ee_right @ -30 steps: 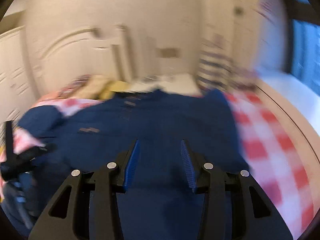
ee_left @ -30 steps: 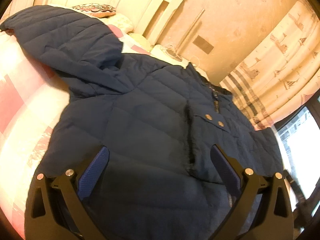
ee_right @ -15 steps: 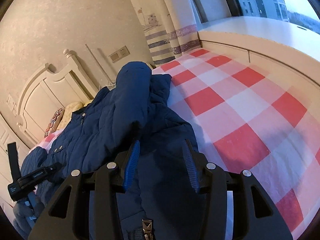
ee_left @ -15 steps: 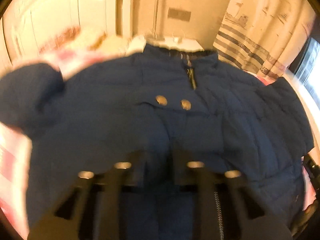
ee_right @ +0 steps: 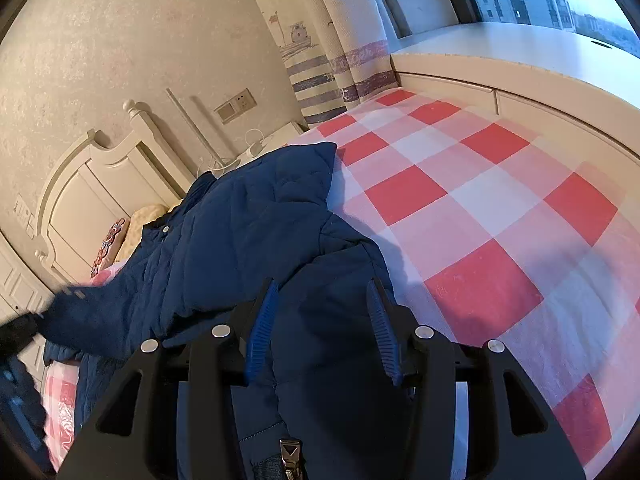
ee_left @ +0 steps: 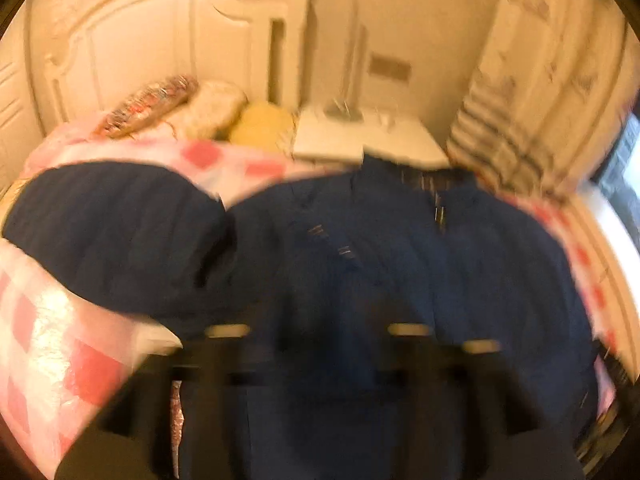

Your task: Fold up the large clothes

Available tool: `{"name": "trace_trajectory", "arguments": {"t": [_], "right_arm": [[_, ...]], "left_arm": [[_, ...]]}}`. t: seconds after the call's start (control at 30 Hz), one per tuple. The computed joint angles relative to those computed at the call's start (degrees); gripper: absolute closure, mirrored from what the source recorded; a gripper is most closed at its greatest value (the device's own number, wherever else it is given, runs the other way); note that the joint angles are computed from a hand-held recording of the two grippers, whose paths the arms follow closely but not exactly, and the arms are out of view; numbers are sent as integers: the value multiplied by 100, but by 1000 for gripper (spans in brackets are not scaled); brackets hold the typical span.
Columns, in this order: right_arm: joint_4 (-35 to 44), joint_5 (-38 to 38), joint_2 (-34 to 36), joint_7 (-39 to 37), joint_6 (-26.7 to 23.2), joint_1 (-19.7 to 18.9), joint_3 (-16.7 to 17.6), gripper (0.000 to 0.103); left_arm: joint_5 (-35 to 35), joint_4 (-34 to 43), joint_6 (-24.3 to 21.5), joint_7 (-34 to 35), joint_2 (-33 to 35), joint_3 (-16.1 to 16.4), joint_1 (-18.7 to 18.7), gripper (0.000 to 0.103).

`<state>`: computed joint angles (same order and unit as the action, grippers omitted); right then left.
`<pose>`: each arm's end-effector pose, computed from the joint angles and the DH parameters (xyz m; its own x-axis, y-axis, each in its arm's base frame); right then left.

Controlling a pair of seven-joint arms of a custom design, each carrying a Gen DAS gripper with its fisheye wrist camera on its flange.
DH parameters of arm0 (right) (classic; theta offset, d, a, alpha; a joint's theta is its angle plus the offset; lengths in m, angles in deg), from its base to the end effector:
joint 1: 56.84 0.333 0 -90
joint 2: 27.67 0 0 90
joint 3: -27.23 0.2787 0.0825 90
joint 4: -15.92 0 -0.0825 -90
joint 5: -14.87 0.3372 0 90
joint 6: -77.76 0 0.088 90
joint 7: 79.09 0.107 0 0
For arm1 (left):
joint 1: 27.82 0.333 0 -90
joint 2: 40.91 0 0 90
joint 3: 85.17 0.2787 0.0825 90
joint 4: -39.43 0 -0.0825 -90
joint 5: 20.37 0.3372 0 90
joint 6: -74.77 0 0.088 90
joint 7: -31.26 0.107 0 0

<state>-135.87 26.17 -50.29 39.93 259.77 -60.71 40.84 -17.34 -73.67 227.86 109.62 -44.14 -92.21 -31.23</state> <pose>0.4171 0.0587 0.4739 -0.2736 -0.8568 -0.4371 -0.5476 0.5123 -0.6615 0.5397 -0.1026 0.5609 -0.0518 -0.9953 0.0824 -0.7327 -0.0182 -0.6804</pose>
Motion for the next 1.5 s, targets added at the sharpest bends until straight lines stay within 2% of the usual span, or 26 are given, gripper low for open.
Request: {"name": "trace_trajectory", "arguments": {"t": [0.03, 0.2, 0.23, 0.27, 0.3, 0.37, 0.43, 0.5, 0.53, 0.6, 0.7, 0.77, 0.83, 0.87, 0.9, 0.93, 1.03, 1.1, 1.17, 1.23, 1.3, 1.37, 1.4, 1.43, 1.47, 1.5], "right_arm": [[3, 54, 15, -97, 23, 90, -83, 57], [-3, -193, 18, 119, -8, 96, -125, 57], [4, -164, 18, 97, -18, 69, -88, 57], [13, 53, 29, -103, -13, 80, -65, 57], [27, 143, 34, -190, -26, 78, -53, 57], [-7, 58, 31, -146, 40, 135, -114, 57], [-41, -85, 39, -68, 135, 227, -222, 57], [-74, -25, 25, -148, 219, 256, -222, 57], [-67, 103, -14, -328, 213, 119, -36, 59], [31, -257, -125, -249, 54, -223, 304, 62], [582, -803, 44, -462, -253, -249, 469, 62], [1209, -1920, 369, -163, -512, -582, 813, 62], [1822, -2430, 768, -207, -832, -936, 1258, 64], [2246, -2992, 1108, 37, -1024, -1072, 1430, 64], [2499, -3392, 1367, 232, -1111, -1079, 1445, 65], [2730, -3439, 1627, 114, -1259, -1069, 1477, 67], [3630, -2017, 2669, -1727, -2646, -899, 1587, 67], [3630, -1796, 2674, -1966, -2597, -1235, 1903, 67], [3640, -1408, 2522, -2192, -2702, -1031, 1654, 67], [3590, -1150, 2378, -2321, -2449, -525, 1049, 67], [3733, -1734, 2448, -1767, -2234, -233, 654, 67], [3933, -2546, 2667, -976, -1956, -118, 451, 67], [4192, -2962, 2880, -725, -2099, -164, 489, 67], [4536, -3013, 3172, -833, -2557, -122, 508, 67], [4847, -2761, 3463, -1166, -3040, 89, 360, 67], [4985, -2756, 3563, -1224, -3205, 332, 136, 67]], "left_arm": [[160, -230, 271, -54, -77, -4, 19, 16], [2066, -1124, 1582, -2120, -571, -211, 493, 16], [2130, -1232, 1797, -2380, -635, -222, 538, 16], [1920, -1255, 1854, -2239, -623, -120, 382, 16], [1844, -1150, 1661, -2008, -547, -109, 261, 16], [2783, -725, 1061, -2328, -230, -414, 394, 16], [3143, -330, 550, -2315, 195, -442, 250, 16], [2627, -11, 136, -1837, 627, -362, 69, 16], [2477, 202, -134, -1663, 791, -333, -4, 16], [2485, 204, -91, -1682, 788, -232, -84, 15], [2411, 94, 78, -1634, 750, -143, -114, 13], [2398, -25, 225, -1682, 685, -110, -119, 13], [2374, -218, 498, -1751, 566, -80, -98, 13], [2361, -290, 667, -1792, 549, -70, -85, 12], [2291, -425, 839, -1796, 458, -67, -69, 8], [2169, -553, 1037, -1772, 384, -58, -43, 5], [1617, -672, 1248, -1458, 337, -57, -3, 3], [1188, -666, 1238, -1169, 355, -73, -1, 3], [916, -711, 1308, -989, 342, -81, 1, 3], [784, -743, 1402, -911, 342, -80, 4, 3], [691, -737, 1404, -860, 352, -83, 2, 2], [572, -760, 1428, -779, 342, -85, 2, 2], [529, -766, 1441, -751, 340, -84, 3, 3], [578, -760, 1427, -843, 341, -82, 4, 2], [557, -754, 1424, -833, 348, -83, 3, 2], [513, -755, 1431, -796, 353, -83, 4, 2]]}}
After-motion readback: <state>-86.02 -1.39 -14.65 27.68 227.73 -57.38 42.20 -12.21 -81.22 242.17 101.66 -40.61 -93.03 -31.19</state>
